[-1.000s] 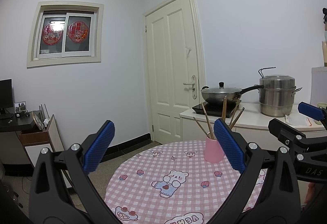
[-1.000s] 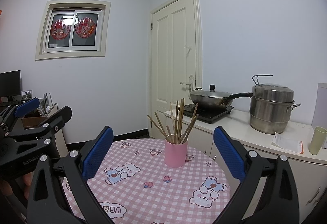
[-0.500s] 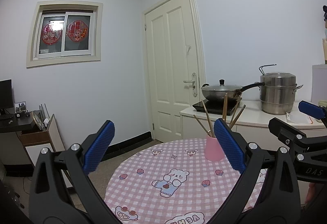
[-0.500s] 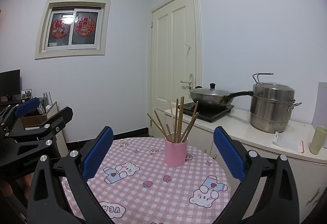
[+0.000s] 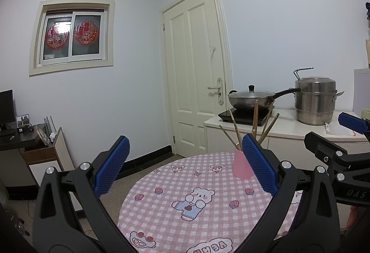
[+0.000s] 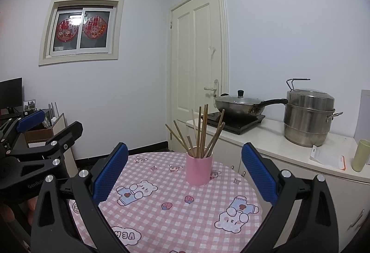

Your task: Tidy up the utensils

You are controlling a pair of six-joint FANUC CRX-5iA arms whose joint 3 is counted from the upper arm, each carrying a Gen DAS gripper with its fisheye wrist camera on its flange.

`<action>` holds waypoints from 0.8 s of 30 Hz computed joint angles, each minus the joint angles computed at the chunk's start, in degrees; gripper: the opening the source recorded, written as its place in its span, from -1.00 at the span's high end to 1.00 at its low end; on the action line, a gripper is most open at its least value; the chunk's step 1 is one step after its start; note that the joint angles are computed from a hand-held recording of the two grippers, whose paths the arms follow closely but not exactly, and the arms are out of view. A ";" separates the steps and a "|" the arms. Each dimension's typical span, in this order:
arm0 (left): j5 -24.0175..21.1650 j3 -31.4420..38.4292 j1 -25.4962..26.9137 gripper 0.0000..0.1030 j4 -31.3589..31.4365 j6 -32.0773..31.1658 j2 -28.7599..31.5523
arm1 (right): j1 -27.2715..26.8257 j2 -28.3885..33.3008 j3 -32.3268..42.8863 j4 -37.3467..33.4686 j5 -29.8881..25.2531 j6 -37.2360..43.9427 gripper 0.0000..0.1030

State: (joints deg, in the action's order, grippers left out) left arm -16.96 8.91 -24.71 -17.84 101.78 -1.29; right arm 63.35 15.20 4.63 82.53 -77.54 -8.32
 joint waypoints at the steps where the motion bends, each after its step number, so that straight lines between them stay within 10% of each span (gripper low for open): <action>1: -0.06 -0.01 0.03 -0.86 0.12 -0.11 0.02 | -0.03 -0.02 -0.05 -0.06 0.03 -0.06 -0.84; 24: -0.62 0.27 0.28 -0.87 1.29 -1.30 0.92 | -0.58 -0.11 -0.91 -0.70 1.00 -0.77 -0.84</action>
